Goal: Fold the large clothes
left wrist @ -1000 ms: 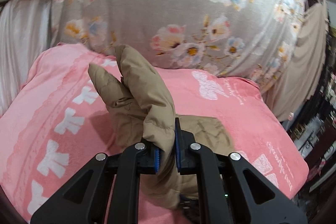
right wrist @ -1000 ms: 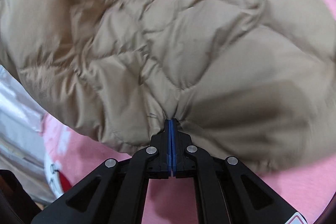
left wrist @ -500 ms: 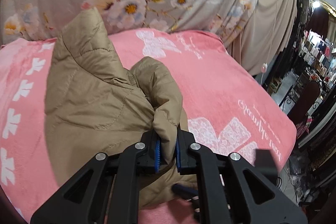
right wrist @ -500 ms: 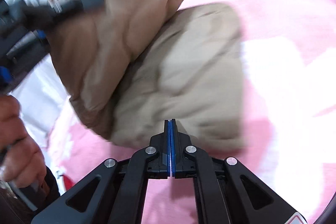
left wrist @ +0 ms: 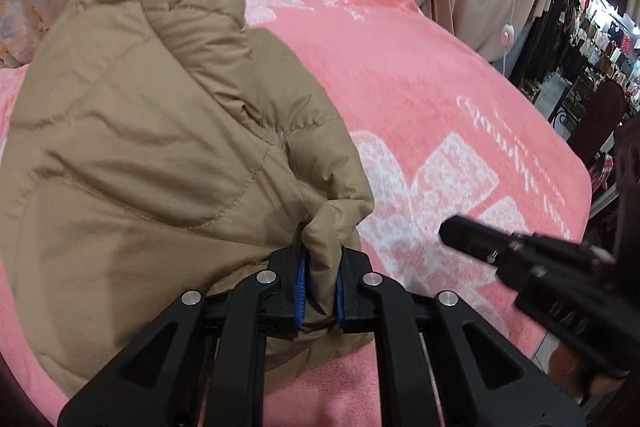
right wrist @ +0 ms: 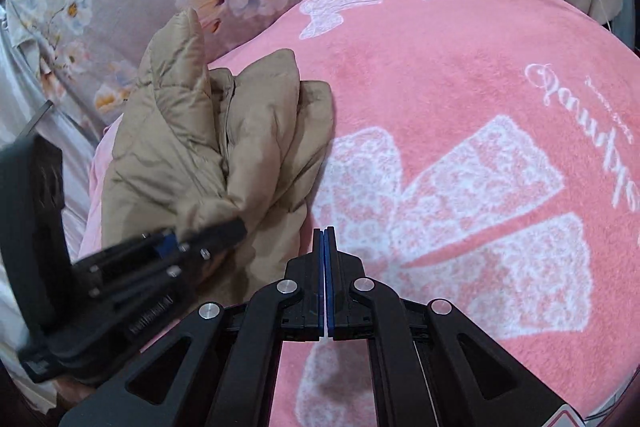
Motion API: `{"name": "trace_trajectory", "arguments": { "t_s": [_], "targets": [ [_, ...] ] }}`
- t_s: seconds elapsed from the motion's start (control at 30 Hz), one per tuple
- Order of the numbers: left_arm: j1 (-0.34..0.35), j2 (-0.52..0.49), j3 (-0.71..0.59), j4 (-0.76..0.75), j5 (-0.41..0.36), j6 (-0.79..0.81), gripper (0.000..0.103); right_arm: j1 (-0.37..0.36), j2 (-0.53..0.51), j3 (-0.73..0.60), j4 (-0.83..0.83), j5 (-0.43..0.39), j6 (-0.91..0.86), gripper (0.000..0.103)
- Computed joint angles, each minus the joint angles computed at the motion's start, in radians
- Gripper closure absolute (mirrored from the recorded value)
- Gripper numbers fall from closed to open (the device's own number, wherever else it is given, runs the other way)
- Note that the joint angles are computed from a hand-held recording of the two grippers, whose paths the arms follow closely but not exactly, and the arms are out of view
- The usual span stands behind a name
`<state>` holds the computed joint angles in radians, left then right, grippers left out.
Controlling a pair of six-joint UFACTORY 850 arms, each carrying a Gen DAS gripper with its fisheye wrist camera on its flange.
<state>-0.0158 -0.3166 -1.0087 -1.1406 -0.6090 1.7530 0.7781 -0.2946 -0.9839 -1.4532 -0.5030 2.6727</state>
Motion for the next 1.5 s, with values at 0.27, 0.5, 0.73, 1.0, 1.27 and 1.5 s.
{"name": "trace_trajectory", "arguments": {
  "t_s": [0.27,0.5,0.73,1.0,1.27,1.5],
  "targets": [
    [0.063,0.038,-0.004,0.056,-0.142,-0.066,0.077,-0.023,0.062,0.018,0.033,-0.012,-0.055,0.094],
    [0.255,0.067,-0.124,-0.035,-0.345,-0.148,0.045,-0.045,0.069,-0.062,-0.022,0.002,-0.057,0.085],
    [0.275,-0.061,-0.355,-0.025,-0.062,-0.376,0.045,-0.101,-0.041,-0.262,-0.068,0.049,-0.066,0.052],
    [0.239,-0.115,-0.443,-0.006,0.037,-0.432,0.045,-0.167,-0.217,-0.506,0.176,0.036,-0.224,0.052],
    [0.189,-0.124,-0.479,0.057,0.061,-0.482,0.045,-0.198,-0.218,-0.497,0.184,0.078,-0.248,0.093],
    [0.126,-0.146,-0.495,0.138,0.068,-0.54,0.045,-0.213,-0.193,-0.408,0.267,0.008,-0.336,0.094]
  ]
}}
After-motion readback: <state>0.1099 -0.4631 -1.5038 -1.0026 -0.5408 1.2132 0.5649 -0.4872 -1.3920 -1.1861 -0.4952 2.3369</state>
